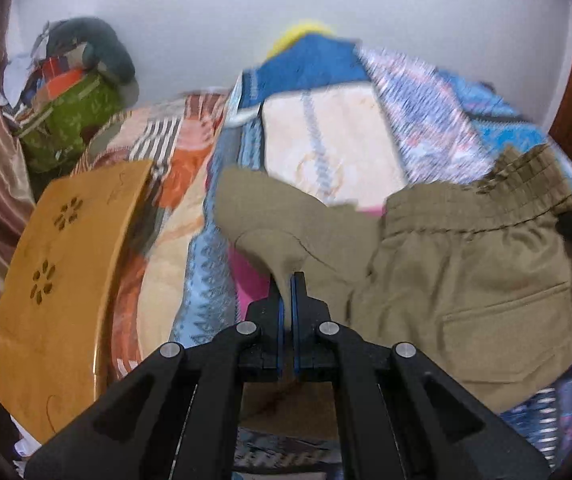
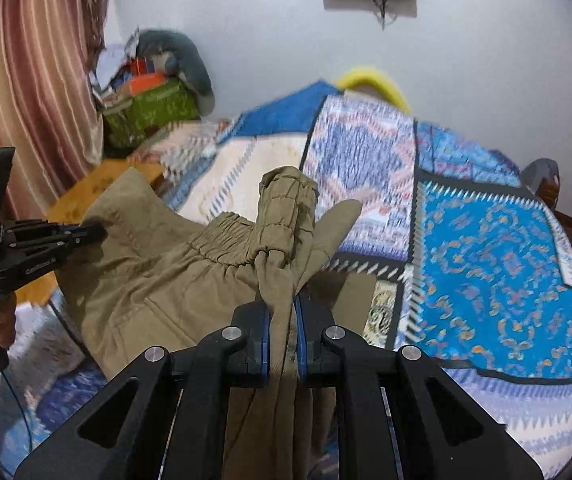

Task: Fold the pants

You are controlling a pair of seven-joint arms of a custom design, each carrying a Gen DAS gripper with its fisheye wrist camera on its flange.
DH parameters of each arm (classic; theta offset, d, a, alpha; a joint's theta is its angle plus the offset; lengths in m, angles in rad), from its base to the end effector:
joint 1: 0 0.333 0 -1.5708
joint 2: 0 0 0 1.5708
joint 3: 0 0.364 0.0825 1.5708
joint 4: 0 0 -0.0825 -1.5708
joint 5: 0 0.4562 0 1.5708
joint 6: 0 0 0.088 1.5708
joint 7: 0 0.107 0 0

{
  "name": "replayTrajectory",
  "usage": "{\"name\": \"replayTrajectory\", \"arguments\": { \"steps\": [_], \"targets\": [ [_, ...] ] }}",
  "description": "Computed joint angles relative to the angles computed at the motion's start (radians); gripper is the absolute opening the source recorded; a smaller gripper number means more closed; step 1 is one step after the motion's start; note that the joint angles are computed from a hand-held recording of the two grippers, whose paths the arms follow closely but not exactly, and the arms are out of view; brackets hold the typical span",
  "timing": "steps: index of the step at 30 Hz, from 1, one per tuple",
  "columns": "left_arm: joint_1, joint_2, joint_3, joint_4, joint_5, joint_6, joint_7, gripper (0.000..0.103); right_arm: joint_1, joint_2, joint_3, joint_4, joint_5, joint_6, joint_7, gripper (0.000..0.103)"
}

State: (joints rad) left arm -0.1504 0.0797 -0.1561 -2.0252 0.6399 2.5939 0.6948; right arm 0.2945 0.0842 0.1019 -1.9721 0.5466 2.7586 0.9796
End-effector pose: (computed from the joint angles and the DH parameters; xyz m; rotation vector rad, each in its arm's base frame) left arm 0.6376 -0.2118 0.4724 -1.9078 1.7208 -0.5015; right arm 0.6439 0.2440 0.5188 -2.0879 1.1721 -0.3573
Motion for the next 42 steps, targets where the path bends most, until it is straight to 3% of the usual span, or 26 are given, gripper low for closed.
{"name": "replayTrajectory", "arguments": {
  "steps": [6,13,17,25,32,42],
  "targets": [
    [0.03,0.027,-0.003,-0.03,-0.214,-0.019,0.117,0.007,-0.01,0.04,-0.028,0.05,-0.124,-0.18,0.149,0.011],
    [0.021,0.0,0.004,-0.058,-0.175,-0.076,0.105,0.023,-0.023,0.039,-0.032,0.067,-0.183,-0.262,0.193,0.024],
    [0.026,-0.036,0.0,-0.088,-0.187,-0.091,0.114,0.023,-0.015,0.016,-0.042,0.042,-0.277,-0.233,0.252,0.043],
    [0.013,-0.129,-0.022,-0.136,-0.17,-0.228,0.144,0.023,-0.023,-0.138,-0.037,-0.068,-0.222,-0.183,0.199,0.043],
    [0.001,-0.355,-0.053,-0.222,-0.186,-0.151,0.071,0.023,0.005,-0.322,-0.049,-0.166,-0.085,-0.127,0.108,0.044],
    [-0.016,-0.678,-0.167,-0.244,-0.127,-0.084,-0.048,0.023,0.099,-0.624,-0.082,-0.326,0.0,0.021,0.029,0.044]
  ]
}}
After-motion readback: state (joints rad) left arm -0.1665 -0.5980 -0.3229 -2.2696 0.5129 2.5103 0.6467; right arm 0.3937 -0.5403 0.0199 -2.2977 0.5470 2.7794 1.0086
